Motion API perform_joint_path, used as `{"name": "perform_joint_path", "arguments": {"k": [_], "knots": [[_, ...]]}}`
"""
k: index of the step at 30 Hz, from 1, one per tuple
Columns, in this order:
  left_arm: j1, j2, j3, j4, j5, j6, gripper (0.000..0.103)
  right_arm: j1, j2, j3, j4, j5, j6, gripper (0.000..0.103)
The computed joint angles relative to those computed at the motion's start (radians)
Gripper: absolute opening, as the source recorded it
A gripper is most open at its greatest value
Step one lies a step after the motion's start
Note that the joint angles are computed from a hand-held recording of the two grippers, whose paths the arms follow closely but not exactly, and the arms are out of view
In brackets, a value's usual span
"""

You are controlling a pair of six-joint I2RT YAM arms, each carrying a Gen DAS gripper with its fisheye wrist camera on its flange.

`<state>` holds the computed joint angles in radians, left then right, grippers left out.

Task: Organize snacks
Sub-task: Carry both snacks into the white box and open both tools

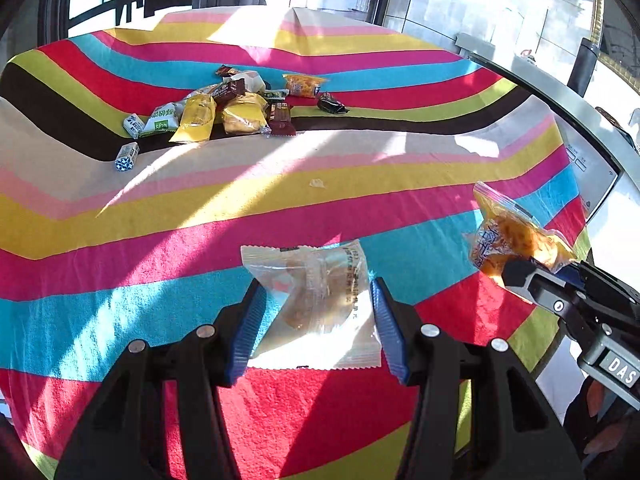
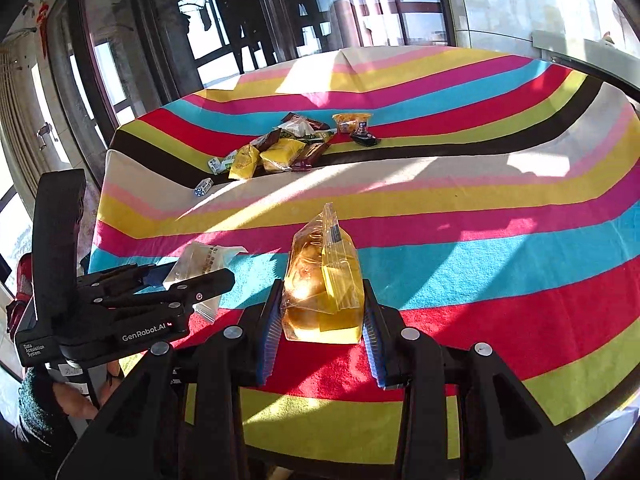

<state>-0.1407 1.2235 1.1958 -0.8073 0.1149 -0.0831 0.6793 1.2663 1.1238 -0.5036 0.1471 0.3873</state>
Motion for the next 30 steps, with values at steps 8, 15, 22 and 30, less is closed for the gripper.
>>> {"name": "perform_joint_path", "arguments": {"k": [8,15,22,30], "knots": [[-0.24,-0.011,0.002,-0.014,-0.093,-0.065,0.054,-0.031,-0.252,-0.152,-0.109,0.045,0.01,0.037],[-0.44,0.024,0.033,-0.02,-0.148,-0.116,0.054,-0.135,-0.461,-0.274,-0.209,0.034,0.027,0.037],[-0.639,0.091,0.078,-0.002,-0.09,-0.139,0.054,-0.387,-0.694,-0.388,-0.382,-0.06,-0.016,0.037],[-0.873,0.298,0.182,0.022,-0.058,-0.118,0.054,-1.037,-0.866,-0.503,-0.573,-0.389,-0.344,0.037]]}}
